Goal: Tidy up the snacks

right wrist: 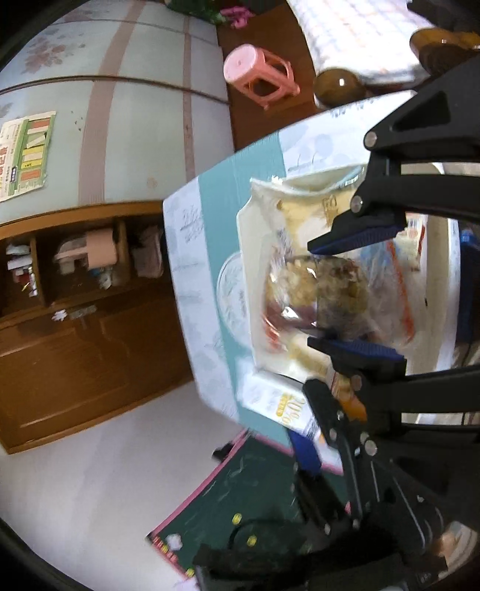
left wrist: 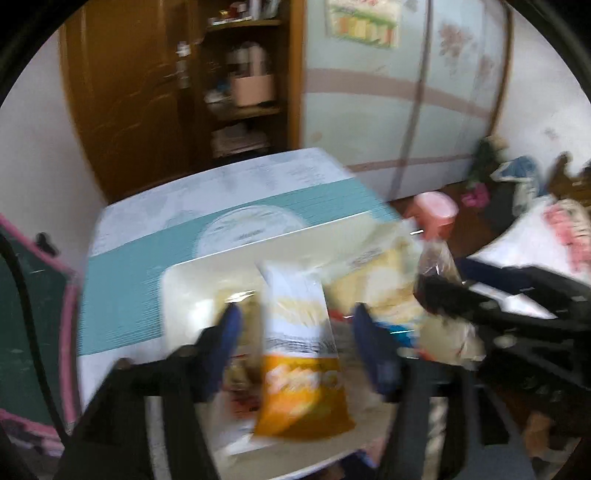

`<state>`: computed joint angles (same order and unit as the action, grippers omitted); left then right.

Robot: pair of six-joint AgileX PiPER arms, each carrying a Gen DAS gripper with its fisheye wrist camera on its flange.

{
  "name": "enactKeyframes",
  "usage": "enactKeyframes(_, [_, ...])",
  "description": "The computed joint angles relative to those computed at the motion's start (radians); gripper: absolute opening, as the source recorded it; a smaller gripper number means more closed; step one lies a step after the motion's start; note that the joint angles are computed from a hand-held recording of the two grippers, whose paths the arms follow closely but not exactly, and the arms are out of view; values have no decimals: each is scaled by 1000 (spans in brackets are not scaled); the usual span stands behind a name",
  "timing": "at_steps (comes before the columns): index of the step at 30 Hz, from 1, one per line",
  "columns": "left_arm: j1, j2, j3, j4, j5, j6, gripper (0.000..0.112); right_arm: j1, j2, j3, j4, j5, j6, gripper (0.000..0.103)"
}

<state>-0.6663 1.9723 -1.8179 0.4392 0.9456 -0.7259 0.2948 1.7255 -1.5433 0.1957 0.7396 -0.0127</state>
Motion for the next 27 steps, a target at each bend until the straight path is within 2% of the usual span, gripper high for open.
enactKeyframes(2, [10,14,4,13,7,-26,102,13,-11,42,-72,-60,69,52])
enactKeyframes(5, [32,-10,69,-24,-60,-36,102,4,-22,89,-58,-115,76,61])
enactKeyframes(14, [11,-5,87,70,-62,-106,102,-7,5,93,15,-130,25,62])
enactKeyframes(20, [-2,-13,80,102,-30,-146,102,-11,3,97,47,-144,7,62])
enactKeyframes(24, [-20,-25,67,132,18,-164,102,-14,-1,90,68,-135,-2,62])
enactKeyframes(27, [-32,-50,85,150,22,-173,102,-14,-9,87,78,-120,0,62])
